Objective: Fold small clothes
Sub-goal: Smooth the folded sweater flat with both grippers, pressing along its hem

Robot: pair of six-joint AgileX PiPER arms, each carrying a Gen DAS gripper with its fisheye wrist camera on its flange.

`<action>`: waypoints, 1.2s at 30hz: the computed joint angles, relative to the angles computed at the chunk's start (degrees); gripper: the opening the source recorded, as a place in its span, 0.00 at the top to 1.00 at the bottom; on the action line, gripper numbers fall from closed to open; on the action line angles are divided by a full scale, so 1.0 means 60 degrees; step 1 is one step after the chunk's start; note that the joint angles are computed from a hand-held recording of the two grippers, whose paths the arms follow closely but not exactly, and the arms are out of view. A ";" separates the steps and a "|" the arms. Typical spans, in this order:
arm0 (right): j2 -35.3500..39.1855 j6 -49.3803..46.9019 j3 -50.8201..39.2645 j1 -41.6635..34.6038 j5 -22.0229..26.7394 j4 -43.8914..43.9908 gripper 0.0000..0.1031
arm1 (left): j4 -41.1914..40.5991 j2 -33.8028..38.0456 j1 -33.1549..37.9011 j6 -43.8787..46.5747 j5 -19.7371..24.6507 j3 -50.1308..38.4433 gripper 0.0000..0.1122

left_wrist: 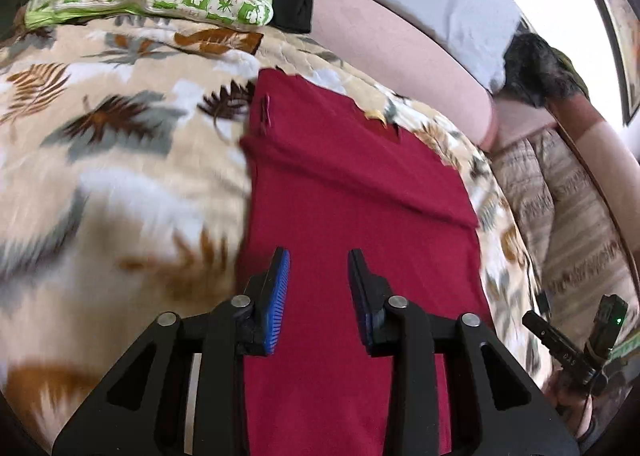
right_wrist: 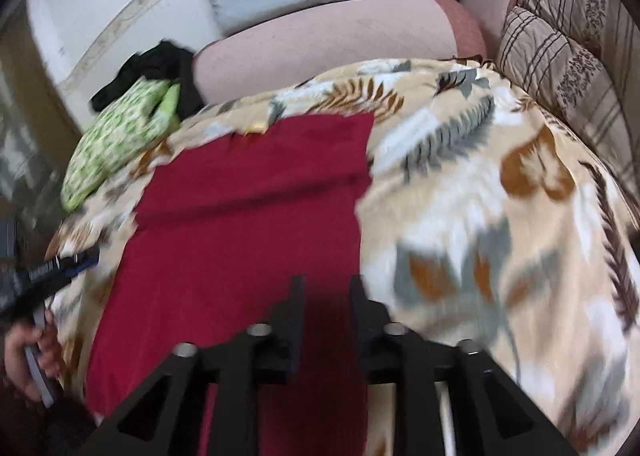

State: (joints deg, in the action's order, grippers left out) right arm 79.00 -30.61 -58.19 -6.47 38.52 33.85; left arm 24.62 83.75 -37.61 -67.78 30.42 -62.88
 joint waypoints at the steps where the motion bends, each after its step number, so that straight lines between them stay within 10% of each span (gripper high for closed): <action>1: -0.0625 -0.0310 0.0612 -0.0139 0.0038 0.0072 0.55 | 0.0797 -0.0273 -0.0594 -0.0782 0.0366 0.0213 0.53; 10: -0.3801 -0.3691 0.3822 -0.3480 0.2519 0.1558 0.55 | 0.3008 -0.1259 -0.4358 -0.4788 0.2526 0.2202 0.45; 19: -0.2898 -0.3877 0.4373 -0.3226 0.2897 0.1685 0.55 | 0.2107 -0.1747 -0.3541 -0.5443 0.0708 0.3388 0.45; 36: -0.1920 -0.4211 0.4192 -0.4180 0.4173 0.2475 0.75 | 0.2115 -0.2009 -0.3056 -0.5562 -0.0394 0.3903 0.55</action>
